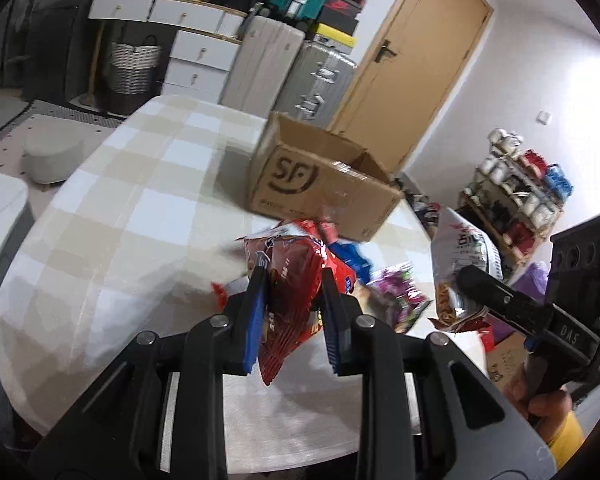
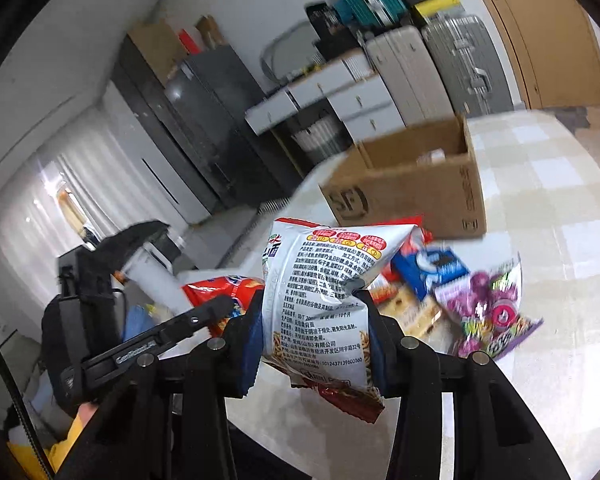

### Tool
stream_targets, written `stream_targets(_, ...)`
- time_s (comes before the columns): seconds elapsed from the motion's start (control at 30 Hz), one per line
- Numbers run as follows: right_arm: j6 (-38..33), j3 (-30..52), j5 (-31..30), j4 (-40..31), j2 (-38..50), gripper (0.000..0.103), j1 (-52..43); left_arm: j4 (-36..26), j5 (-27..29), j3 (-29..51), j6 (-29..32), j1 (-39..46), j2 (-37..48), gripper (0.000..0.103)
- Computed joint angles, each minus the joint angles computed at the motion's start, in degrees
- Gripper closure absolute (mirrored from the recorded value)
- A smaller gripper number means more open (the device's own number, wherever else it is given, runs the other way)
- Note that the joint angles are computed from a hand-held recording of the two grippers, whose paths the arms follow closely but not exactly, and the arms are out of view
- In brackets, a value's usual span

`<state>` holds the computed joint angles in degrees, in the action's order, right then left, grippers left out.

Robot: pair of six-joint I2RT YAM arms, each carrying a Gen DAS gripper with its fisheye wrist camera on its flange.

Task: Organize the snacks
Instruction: 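Lift both held bags and carry them over the box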

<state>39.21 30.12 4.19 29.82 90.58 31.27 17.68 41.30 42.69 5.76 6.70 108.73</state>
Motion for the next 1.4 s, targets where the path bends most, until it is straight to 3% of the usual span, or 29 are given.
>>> stream_targets(0.13,-5.22,-1.39,6.34,-0.68,-5.84,0.059,3.44,-1.91,-0.76,0.92,-1.01,-0.98,-3.67,0.080)
stream_targets(0.23,-8.24,-1.27,7.50,-1.17,-8.40,0.059,4.42,-4.99,-1.28,2.65,-0.91,-2.12,-6.10,0.080)
stream_targets(0.5,-10.82,5.77,1.97,-9.14,-10.90,0.059,-2.11,-13.36,-1.50,11.61,-1.73,-4.24,-10.30,0.080)
stream_targets(0.73,-14.55,18.29,-2.67,-18.51,-7.26,0.059,-8.58,-20.49,-6.19,24.29,-2.04,-7.59,-7.96,0.080)
stream_targets(1.17,-14.01,44.82,-11.86,-32.12,13.12,0.059,-19.62,-36.58,-16.60,59.79,-2.04,-16.57,12.43,0.080)
stream_targets(1.4,-13.70,54.59,-13.44,-34.70,23.77,0.059,-23.37,-48.51,-17.98,87.64,-3.83,-19.73,30.75,0.080)
